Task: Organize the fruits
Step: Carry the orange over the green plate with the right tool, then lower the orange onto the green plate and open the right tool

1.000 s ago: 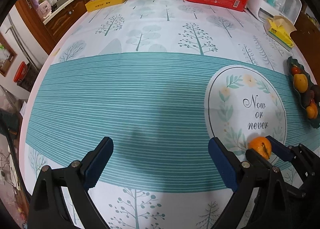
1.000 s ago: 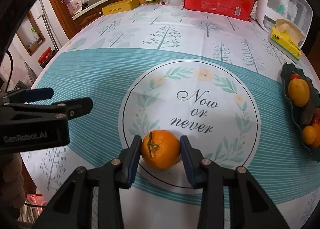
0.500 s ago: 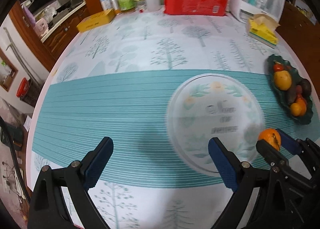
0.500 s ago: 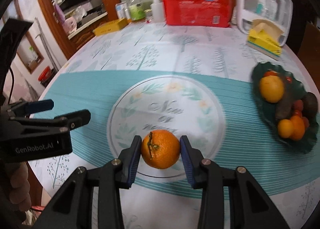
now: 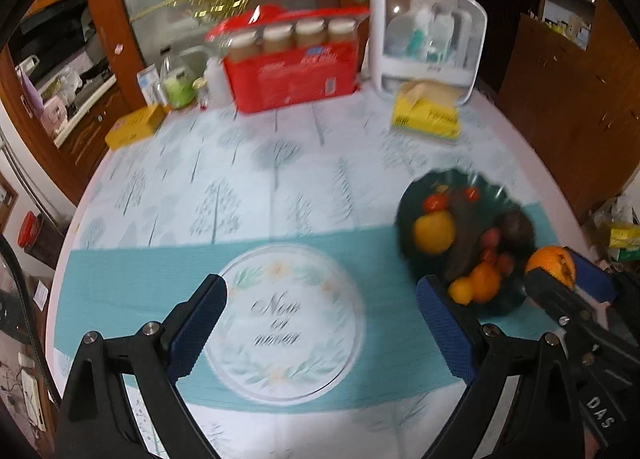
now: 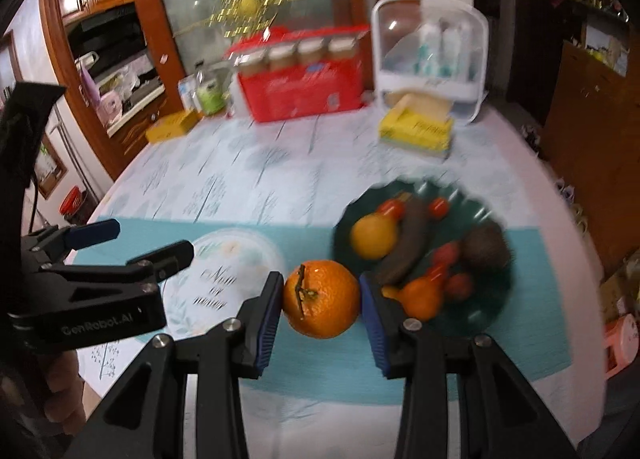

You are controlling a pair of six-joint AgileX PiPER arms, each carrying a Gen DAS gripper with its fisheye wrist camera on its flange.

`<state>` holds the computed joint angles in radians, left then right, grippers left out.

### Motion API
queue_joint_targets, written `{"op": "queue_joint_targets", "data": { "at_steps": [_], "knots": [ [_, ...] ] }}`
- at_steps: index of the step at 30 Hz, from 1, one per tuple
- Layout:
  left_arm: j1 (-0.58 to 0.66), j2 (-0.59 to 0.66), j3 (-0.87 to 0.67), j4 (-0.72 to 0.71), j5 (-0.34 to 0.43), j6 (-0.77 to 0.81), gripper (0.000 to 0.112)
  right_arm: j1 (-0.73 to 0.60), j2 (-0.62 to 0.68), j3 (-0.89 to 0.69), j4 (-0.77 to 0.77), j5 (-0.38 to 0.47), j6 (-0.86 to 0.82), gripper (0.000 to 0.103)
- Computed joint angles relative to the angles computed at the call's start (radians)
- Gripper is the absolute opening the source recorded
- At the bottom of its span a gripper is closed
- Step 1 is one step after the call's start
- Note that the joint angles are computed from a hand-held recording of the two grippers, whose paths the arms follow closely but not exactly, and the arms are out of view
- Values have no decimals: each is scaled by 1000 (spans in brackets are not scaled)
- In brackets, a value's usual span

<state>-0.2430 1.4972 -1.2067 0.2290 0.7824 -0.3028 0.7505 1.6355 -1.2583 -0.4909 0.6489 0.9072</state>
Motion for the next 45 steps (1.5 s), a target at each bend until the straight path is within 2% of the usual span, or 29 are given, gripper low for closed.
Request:
{"op": "queue_joint_targets", "data": {
  "at_steps": [4,7,10,14,18,22,33,40,45],
  "knots": [
    [-97,103,-214,57,96,-108,95,-140,-48,-75,139,41,-249,39],
    [-146,195,-390,93,179,-157,95,-260,-33,-184,289,85,-467,39],
    [-165,277,-537,91,237,-182,95,-365,11,-298,444,133,-657,39],
    [-176,378,-678,104,305,-216,95,-450,105,-433,553,191,-802,39],
    [-160,453,-735,71,339,-206,95,-487,207,-501,612,211,-876,39],
    [-157,512,-743,63,337,-202,95,-515,306,-528,675,226,-930,39],
    [-165,747,-907,-5,344,-123,95,-557,542,-622,690,264,-982,39],
    [-140,864,-1004,-45,386,-91,95,-559,630,-675,696,293,-1007,40],
    [-118,898,-1017,-76,393,-78,95,-552,664,-695,687,306,-1006,40]
  ]
}}
